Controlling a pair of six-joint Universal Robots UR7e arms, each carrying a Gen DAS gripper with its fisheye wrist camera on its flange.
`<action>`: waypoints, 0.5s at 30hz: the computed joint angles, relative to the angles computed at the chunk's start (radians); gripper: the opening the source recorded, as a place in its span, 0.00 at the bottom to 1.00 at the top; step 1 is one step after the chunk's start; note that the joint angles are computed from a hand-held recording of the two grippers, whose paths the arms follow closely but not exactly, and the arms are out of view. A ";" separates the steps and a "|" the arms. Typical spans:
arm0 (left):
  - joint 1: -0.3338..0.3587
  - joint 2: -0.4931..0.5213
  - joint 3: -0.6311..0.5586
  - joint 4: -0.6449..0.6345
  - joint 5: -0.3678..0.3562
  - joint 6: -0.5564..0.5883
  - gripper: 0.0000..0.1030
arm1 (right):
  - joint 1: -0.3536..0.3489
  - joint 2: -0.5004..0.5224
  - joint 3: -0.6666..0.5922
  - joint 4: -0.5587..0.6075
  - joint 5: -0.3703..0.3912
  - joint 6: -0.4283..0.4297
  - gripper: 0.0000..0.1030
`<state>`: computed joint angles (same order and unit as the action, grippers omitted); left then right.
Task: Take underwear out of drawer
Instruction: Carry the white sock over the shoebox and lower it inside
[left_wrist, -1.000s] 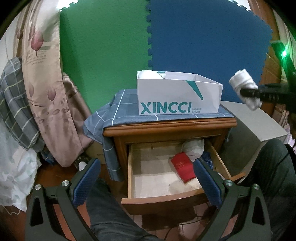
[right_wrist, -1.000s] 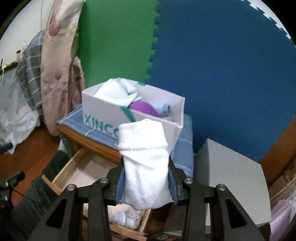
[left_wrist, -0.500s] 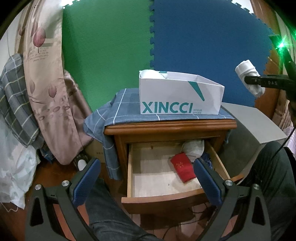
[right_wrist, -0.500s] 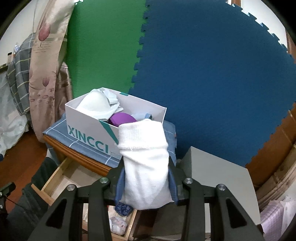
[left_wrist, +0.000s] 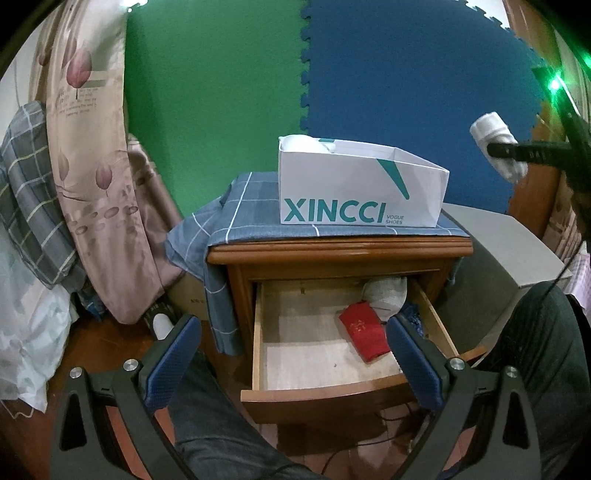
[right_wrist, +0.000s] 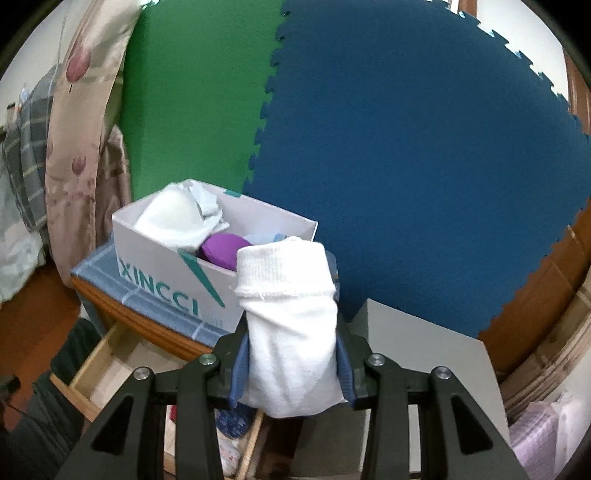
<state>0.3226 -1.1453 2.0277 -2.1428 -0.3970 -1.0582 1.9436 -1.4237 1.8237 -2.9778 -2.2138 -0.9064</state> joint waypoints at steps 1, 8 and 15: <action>0.001 -0.001 0.000 0.000 0.000 0.002 0.96 | 0.002 0.007 -0.017 0.010 0.007 0.008 0.39; 0.010 -0.002 0.005 0.007 -0.009 -0.032 0.96 | 0.023 0.078 -0.150 0.072 0.067 0.055 0.39; 0.018 -0.014 0.020 0.017 -0.020 -0.067 0.96 | 0.040 0.211 -0.322 0.120 0.093 0.097 0.39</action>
